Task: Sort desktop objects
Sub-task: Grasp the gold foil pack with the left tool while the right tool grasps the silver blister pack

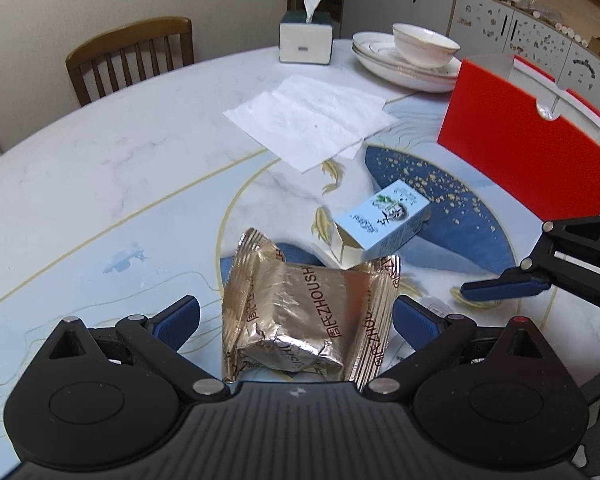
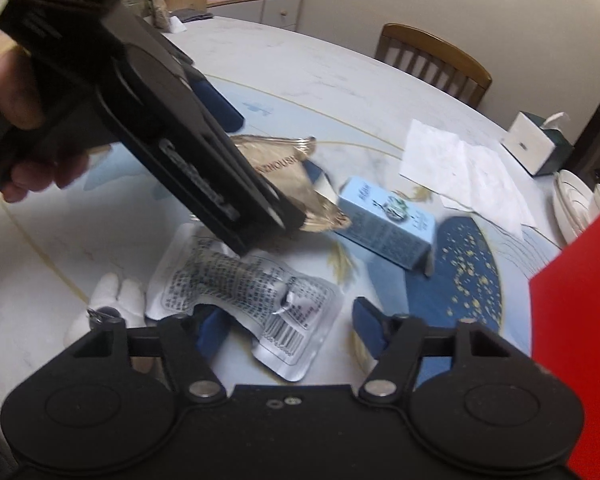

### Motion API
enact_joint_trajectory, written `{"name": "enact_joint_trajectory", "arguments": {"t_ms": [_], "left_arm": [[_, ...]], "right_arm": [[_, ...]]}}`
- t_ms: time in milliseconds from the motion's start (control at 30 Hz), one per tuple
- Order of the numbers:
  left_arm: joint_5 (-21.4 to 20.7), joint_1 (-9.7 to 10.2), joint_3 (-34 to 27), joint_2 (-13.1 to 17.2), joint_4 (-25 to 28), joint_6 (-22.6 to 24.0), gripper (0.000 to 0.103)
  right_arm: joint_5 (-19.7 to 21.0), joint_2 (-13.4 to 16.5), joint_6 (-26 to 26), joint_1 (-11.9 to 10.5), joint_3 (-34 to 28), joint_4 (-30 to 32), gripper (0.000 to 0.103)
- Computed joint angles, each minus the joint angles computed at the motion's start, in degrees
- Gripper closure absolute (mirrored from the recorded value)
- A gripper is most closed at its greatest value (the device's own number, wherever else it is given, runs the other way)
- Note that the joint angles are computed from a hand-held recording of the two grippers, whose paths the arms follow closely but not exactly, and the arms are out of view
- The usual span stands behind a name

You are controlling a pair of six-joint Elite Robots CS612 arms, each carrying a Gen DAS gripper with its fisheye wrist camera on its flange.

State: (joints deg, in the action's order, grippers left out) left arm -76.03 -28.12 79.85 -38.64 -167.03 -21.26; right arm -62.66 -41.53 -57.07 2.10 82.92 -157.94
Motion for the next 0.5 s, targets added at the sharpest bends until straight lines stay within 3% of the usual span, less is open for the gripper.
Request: {"name": "enact_joint_trajectory", "arguments": {"t_ms": [267, 300, 500], "left_arm": [[-3.0, 0.48, -0.9, 0.7, 1.0, 0.9, 0.000], [-3.3, 0.53, -0.9, 0.7, 0.9, 0.7, 0.002], [-3.6, 0.56, 0.0, 0.5, -1.2, -1.0, 0.021]], "right_arm": [[1.3, 0.3, -1.2, 0.3, -1.2, 2.6, 0.056], [1.4, 0.3, -1.5, 0.3, -1.2, 2.7, 0.063], [0.0, 0.2, -2.7, 0.5, -0.9, 1.2, 0.080]]}}
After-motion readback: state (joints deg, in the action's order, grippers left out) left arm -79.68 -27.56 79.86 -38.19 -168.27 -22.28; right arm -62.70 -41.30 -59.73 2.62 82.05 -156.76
